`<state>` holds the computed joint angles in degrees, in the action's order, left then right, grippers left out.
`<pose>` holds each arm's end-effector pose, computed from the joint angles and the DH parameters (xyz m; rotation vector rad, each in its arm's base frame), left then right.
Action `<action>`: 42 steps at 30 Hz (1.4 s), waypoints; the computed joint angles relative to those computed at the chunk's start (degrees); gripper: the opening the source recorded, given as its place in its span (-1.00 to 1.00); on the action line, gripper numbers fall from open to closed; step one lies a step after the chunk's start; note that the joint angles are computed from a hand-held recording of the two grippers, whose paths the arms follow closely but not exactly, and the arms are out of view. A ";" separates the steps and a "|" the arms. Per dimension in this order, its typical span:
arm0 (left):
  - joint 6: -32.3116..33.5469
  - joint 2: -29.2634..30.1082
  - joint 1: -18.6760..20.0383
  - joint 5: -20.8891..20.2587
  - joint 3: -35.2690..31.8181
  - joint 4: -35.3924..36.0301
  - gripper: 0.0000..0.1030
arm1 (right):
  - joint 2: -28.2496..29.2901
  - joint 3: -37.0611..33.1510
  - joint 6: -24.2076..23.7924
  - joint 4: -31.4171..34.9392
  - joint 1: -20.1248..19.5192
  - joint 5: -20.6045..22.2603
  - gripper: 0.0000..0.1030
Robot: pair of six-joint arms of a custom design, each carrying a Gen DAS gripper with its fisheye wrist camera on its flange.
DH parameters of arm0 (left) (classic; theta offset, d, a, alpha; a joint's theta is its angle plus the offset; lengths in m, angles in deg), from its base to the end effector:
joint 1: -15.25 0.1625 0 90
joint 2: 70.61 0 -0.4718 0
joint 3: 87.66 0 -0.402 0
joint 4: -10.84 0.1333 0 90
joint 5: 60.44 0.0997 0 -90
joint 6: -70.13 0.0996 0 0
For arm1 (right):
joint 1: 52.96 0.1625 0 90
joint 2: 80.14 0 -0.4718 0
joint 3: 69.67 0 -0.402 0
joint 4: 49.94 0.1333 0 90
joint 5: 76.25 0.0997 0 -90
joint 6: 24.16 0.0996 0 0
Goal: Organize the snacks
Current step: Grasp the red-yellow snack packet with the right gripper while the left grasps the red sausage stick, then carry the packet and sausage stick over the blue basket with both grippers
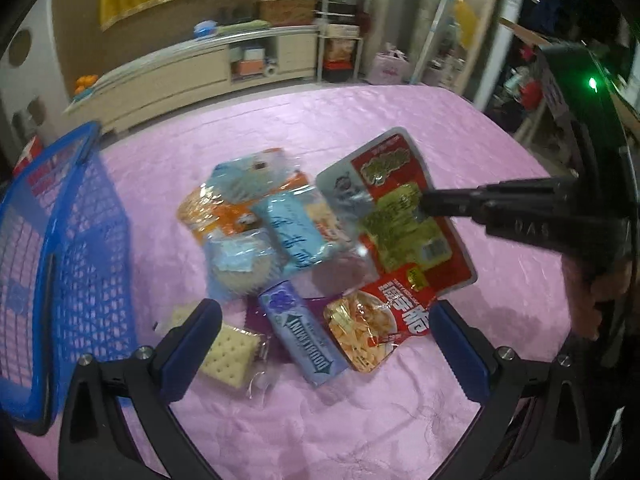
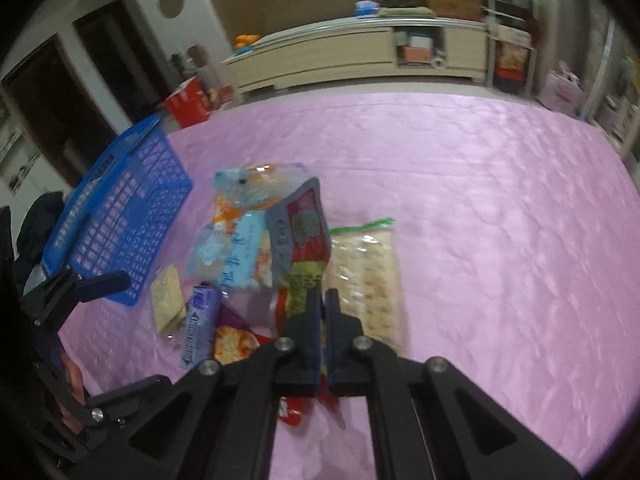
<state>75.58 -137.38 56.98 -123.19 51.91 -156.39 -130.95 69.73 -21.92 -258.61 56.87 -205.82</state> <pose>-0.1878 -0.4072 0.1314 1.2003 2.4262 -0.3370 0.2125 -0.3834 0.1098 0.1402 -2.4512 0.8128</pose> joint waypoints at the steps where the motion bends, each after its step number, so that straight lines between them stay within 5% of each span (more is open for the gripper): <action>1: 0.96 0.28 0.09 -0.78 -0.10 -0.03 0.99 | -0.28 0.56 0.95 -0.41 -0.12 -0.51 -0.93; 10: 4.98 5.98 -0.90 -5.80 -2.33 3.63 0.99 | -3.36 7.03 8.21 -4.87 -2.28 -1.13 -0.94; 19: 4.87 15.28 -4.08 -2.04 -3.43 1.45 0.99 | -5.44 9.83 9.46 -6.31 -3.95 -0.23 -0.94; 22: 3.92 16.59 -3.46 -1.94 -4.39 2.81 0.65 | -5.83 10.29 9.45 -6.27 -4.44 0.73 -0.94; 23: 3.31 16.86 -3.09 -2.23 -4.77 3.53 0.34 | -5.97 10.44 9.56 -6.23 -4.59 1.12 -0.93; 26: 2.08 16.38 -2.27 -2.65 -4.87 3.38 -0.12 | -6.58 10.86 9.69 -6.23 -4.89 2.70 -0.93; 29: 0.54 15.82 -1.46 -2.76 -5.12 3.21 -0.80 | -6.81 10.91 9.61 -6.38 -4.56 3.78 -0.93; 42: -0.53 6.56 0.60 -6.31 -4.08 0.47 -0.86 | -7.71 5.33 11.77 4.58 5.49 -2.27 -0.93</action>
